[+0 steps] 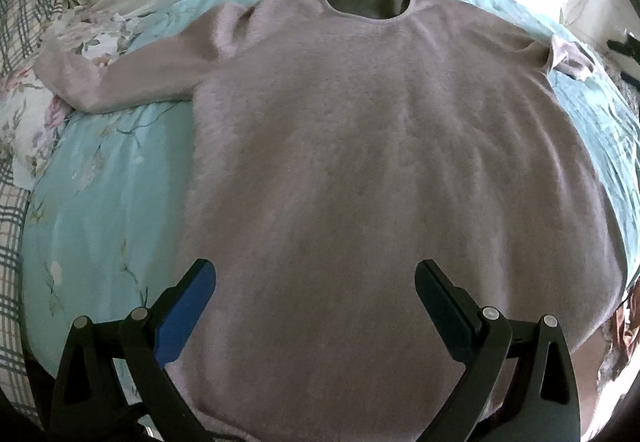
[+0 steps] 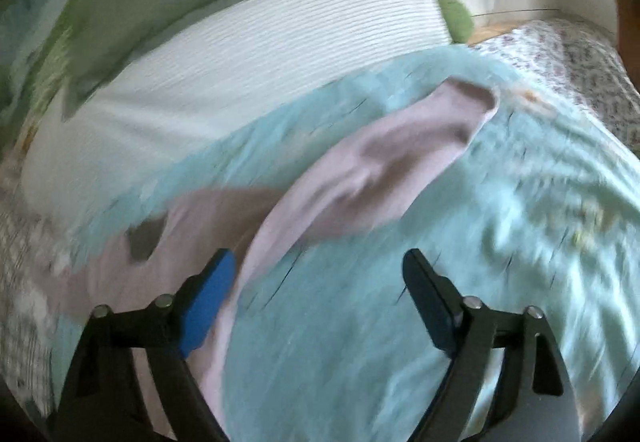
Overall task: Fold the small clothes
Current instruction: 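Grasp the sweater sleeve nearest the right tool with the right tool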
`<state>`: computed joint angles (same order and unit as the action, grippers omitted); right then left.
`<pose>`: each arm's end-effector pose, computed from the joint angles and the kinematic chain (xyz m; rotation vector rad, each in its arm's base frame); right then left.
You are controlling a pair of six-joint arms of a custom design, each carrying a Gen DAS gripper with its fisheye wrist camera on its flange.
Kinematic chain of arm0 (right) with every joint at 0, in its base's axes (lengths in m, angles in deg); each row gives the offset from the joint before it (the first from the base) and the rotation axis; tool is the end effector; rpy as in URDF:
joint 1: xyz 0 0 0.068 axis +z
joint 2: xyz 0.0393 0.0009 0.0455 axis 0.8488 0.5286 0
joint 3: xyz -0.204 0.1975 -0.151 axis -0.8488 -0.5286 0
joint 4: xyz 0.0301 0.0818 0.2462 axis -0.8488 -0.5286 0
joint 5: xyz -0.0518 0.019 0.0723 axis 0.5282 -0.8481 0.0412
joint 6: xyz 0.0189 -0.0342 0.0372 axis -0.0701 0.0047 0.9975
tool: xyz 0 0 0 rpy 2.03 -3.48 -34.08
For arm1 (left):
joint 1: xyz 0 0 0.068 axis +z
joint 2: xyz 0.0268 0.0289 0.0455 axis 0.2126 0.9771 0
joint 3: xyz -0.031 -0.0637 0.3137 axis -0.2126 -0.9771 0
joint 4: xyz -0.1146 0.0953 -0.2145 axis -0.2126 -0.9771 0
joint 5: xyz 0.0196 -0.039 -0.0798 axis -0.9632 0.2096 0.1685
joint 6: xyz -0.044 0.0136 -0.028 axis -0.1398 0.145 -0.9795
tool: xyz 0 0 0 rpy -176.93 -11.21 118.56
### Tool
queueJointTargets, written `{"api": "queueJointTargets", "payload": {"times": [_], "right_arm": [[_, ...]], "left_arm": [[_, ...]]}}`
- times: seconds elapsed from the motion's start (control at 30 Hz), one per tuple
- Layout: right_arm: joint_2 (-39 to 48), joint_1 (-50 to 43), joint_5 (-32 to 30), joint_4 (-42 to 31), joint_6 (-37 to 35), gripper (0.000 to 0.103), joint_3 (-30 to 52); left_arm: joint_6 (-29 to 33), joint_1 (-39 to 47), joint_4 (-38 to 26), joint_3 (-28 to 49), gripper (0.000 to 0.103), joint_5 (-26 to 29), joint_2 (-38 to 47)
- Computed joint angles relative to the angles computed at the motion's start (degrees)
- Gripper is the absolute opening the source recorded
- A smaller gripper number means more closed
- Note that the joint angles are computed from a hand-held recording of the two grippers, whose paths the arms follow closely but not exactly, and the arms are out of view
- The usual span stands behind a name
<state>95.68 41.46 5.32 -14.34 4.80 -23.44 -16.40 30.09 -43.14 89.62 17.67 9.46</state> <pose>0.2097 -0.0682 0.2577 0.9513 2.0712 -0.0603 0.2819 0.0832 0.1620 0.3851 2.6009 0.0338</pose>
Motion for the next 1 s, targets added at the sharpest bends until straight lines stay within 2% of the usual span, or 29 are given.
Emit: {"api": "queueJointTargets", "payload": {"times": [0.17, 0.23, 0.37, 0.6, 0.7, 0.77, 0.8, 1.0], "right_arm": [[14.91, -13.38, -3.47, 2.92, -4.68, 0.079, 11.72], [20.5, -16.93, -4.24, 3.52, -5.14, 0.074, 16.46], [31.99, -20.47, -2.69, 2.87, -6.3, 0.073, 26.78], [46.56, -23.72, 0.98, -3.95, -7.32, 0.072, 41.18], [50.14, -22.74, 5.03, -7.35, -9.76, 0.056, 44.41], [49.4, -21.95, 7.58, -6.35, -11.15, 0.029, 43.13], [48.4, -21.81, 6.71, -5.04, -11.49, 0.01, 41.82], [37.9, -18.7, -8.69, 6.28, -11.08, 0.01, 29.78]], "left_arm": [[-3.52, -4.34, -1.78, 4.74, 0.1, -3.25, 4.97], [-4.91, -6.02, -1.97, 6.56, 0.1, -4.8, 6.87], [-6.61, -8.47, -3.43, 10.42, 0.1, -6.97, 10.6], [-9.59, -12.08, -5.93, 17.05, 0.1, -9.24, 16.97], [-10.01, -13.44, -5.99, 17.73, 0.1, -9.7, 17.69], [-10.07, -13.56, -6.5, 18.42, 0.1, -8.86, 17.74], [-10.46, -13.62, -6.38, 18.66, 0.1, -7.75, 17.84], [-9.91, -12.99, -5.81, 16.88, 0.1, -5.22, 15.61]]}}
